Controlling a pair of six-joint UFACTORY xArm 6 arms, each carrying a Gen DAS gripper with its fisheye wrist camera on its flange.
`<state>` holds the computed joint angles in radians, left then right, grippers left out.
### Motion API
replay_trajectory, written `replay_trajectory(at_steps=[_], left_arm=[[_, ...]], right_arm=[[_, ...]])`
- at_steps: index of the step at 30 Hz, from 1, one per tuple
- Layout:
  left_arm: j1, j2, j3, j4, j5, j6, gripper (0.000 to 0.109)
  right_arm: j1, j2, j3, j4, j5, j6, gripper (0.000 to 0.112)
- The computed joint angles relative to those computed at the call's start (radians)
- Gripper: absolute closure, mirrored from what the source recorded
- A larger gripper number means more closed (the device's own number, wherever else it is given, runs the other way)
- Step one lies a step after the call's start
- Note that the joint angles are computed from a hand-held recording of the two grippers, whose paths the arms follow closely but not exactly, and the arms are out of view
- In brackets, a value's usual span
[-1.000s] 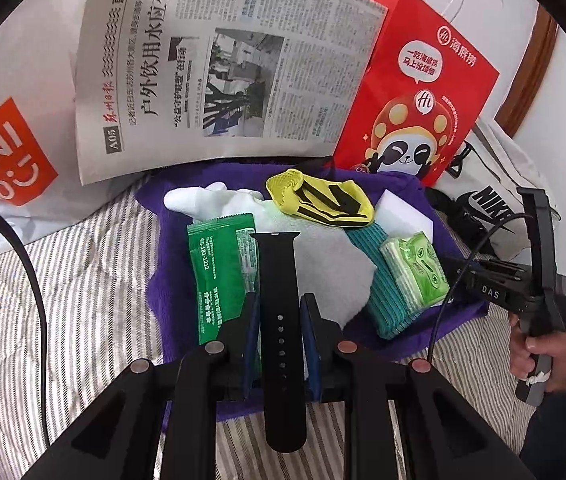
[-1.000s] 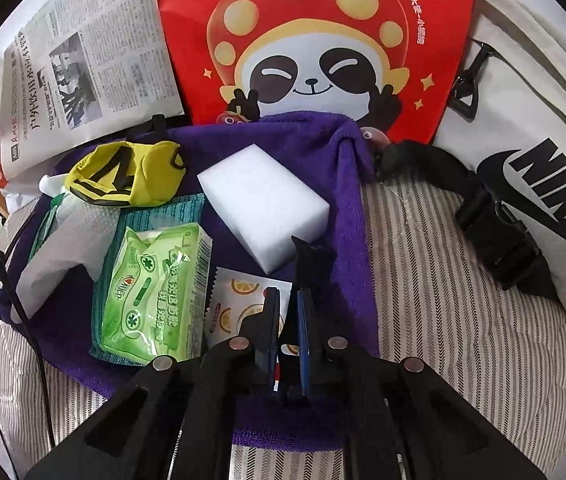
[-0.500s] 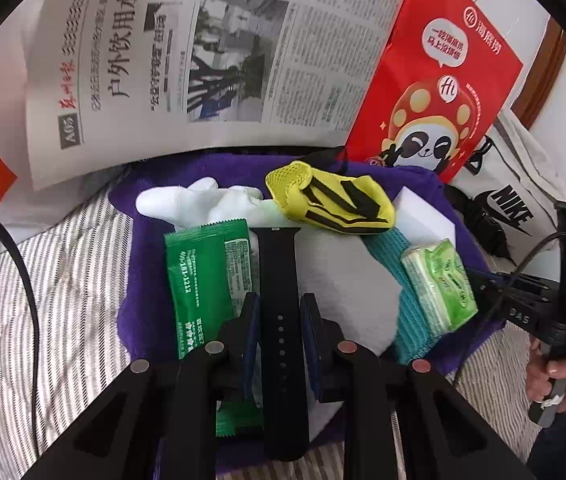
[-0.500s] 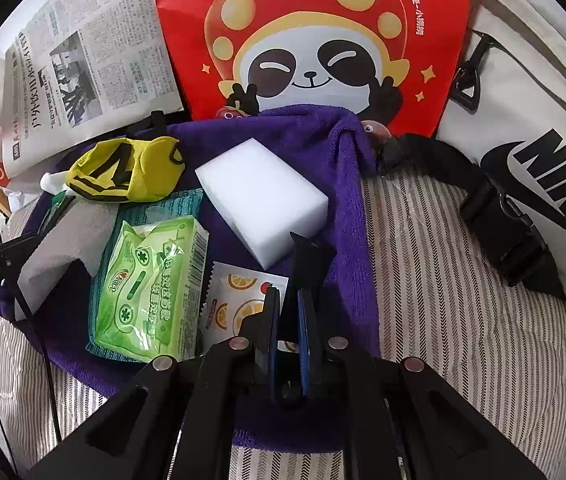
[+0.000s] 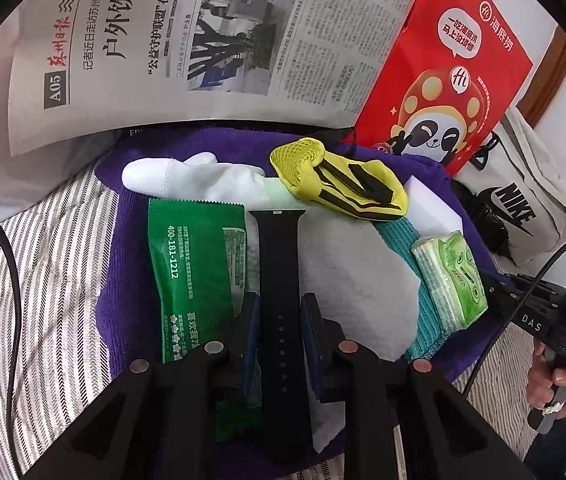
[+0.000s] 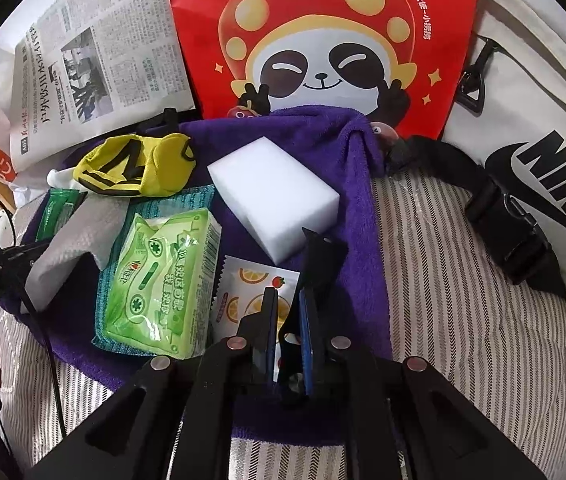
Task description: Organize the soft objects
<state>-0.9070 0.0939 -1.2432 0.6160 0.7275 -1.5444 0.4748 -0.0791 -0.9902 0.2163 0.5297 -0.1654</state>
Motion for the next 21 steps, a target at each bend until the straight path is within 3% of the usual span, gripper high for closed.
replay_trajectory(at_steps=[5,7,9,11,15,21], left_arm=[[-0.005,-0.007,-0.005,-0.051,0.011,0.052,0.085],[-0.013,-0.016,-0.010,-0.047,0.030,0.045,0.070],[-0.025,-0.026,-0.019,-0.037,0.061,0.035,0.053],[-0.044,-0.033,-0.040,-0.014,0.112,0.026,0.052],[-0.068,-0.041,-0.065,-0.017,0.159,0.038,0.051],[-0.116,-0.066,-0.078,0.003,0.212,0.013,0.038]], right_arm=[[-0.002,-0.013,0.003,0.029,0.016,-0.031,0.095],[-0.003,-0.021,0.005,0.048,0.020,-0.048,0.092],[-0.003,-0.031,0.007,0.069,0.025,-0.067,0.082],[0.000,-0.043,0.016,0.070,0.017,-0.075,0.072],[-0.001,-0.072,0.030,0.081,0.031,-0.088,0.071],[0.008,-0.140,0.054,0.076,0.049,-0.062,0.065]])
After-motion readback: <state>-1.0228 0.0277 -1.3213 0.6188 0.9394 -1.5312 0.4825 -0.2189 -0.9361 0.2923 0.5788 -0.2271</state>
